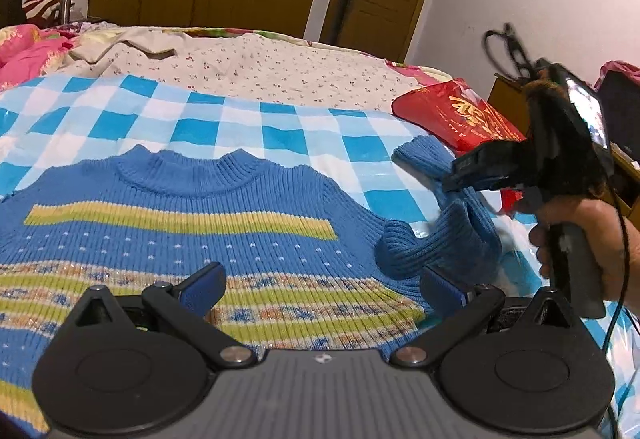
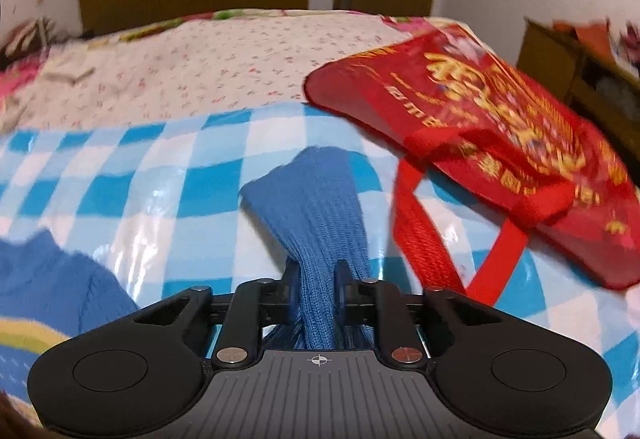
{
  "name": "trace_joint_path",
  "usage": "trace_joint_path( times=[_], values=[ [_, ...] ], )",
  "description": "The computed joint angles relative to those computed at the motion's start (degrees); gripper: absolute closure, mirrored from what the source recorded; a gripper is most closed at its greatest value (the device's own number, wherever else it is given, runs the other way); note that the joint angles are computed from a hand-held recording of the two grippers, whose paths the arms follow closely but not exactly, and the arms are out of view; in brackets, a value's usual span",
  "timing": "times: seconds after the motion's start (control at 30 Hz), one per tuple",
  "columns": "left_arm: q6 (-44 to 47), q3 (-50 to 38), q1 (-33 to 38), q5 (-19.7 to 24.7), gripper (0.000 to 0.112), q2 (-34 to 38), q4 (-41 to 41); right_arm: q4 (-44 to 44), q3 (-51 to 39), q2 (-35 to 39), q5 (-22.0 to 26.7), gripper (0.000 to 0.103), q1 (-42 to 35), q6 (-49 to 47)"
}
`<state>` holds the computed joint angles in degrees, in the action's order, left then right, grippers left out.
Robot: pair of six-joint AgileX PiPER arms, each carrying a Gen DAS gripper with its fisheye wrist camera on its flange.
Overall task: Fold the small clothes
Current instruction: 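Lift the sleeve with the right gripper and carry it across the body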
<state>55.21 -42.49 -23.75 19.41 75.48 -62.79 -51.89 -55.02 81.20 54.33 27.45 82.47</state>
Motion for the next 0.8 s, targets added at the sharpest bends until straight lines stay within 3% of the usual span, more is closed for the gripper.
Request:
trace_joint_path(
  times=[0.2,0.4,0.5,0.6,0.67,0.73,0.8],
  values=[
    [2.2,0.7,3.2,3.0,0.009,-2.1,-1.5,0.8,1.8,-8.8,-1.5,0.092,1.1,5.4],
    [6.9,1.1,12.1,10.1,0.009,-5.7,-2.8,-1.9,-4.7,-11.4,0.5,0.092,11.3,10.0],
    [9.9,1.5,18.7,14.7,0.009,-7.6,-3.3,-5.2,-10.8,-8.2,2.2,0.097,17.9,11.5],
    [14.2,1.8,27.8,20.7,0.009,-8.9,-4.0,-5.4,-16.2,-3.2,-0.7,0.100,21.9,11.6],
    [17.5,2.2,33.3,23.2,0.009,-9.3,-4.4,-1.8,-19.9,1.8,-4.3,0.099,22.9,7.7],
    [21.6,3.0,39.1,25.3,0.009,-9.7,-4.9,6.4,-22.7,6.8,-10.1,0.092,22.5,-0.4],
    [24.8,3.6,43.5,27.0,0.009,-9.5,-5.0,10.8,-24.6,11.5,-12.0,0.092,23.7,-4.9]
  ],
)
